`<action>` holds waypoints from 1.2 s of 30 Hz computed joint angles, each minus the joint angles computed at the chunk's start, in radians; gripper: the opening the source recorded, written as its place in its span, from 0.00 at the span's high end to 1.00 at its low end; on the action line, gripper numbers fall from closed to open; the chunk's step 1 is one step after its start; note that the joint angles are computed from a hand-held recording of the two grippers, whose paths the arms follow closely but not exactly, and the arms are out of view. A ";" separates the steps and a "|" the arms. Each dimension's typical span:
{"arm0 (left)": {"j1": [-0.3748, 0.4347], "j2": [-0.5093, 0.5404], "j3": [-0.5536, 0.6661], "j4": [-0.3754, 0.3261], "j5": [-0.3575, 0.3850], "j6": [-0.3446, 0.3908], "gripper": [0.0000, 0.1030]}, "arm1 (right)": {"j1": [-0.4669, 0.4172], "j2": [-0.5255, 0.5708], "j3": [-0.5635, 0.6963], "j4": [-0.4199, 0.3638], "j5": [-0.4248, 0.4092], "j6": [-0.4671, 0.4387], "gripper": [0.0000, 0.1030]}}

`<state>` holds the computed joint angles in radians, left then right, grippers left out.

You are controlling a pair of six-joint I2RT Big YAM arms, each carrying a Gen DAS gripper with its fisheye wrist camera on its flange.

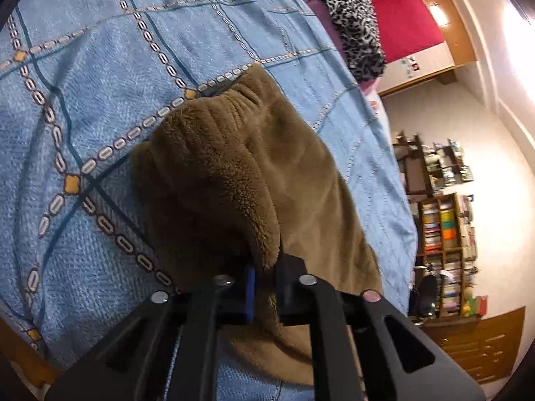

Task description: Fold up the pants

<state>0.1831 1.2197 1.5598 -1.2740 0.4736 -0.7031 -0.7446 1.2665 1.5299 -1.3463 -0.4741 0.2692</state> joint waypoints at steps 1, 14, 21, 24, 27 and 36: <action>-0.001 0.001 0.011 -0.008 -0.011 -0.002 0.94 | 0.000 0.002 0.002 0.002 0.000 -0.006 0.90; 0.010 0.013 0.193 -0.165 -0.120 0.126 0.96 | -0.029 -0.052 0.042 -0.003 0.033 -0.043 0.90; -0.031 -0.007 0.076 -0.210 -0.245 0.206 0.94 | -0.070 -0.087 -0.117 0.019 0.067 -0.086 0.90; -0.053 0.003 0.059 -0.211 -0.304 0.229 0.90 | -0.063 -0.085 -0.125 0.049 0.067 -0.124 0.85; -0.063 -0.003 0.067 -0.216 -0.349 0.244 0.75 | -0.073 -0.088 -0.118 0.039 0.044 -0.135 0.80; -0.096 -0.052 0.120 -0.227 -0.528 0.235 0.48 | -0.015 -0.158 -0.103 0.168 0.244 -0.175 0.44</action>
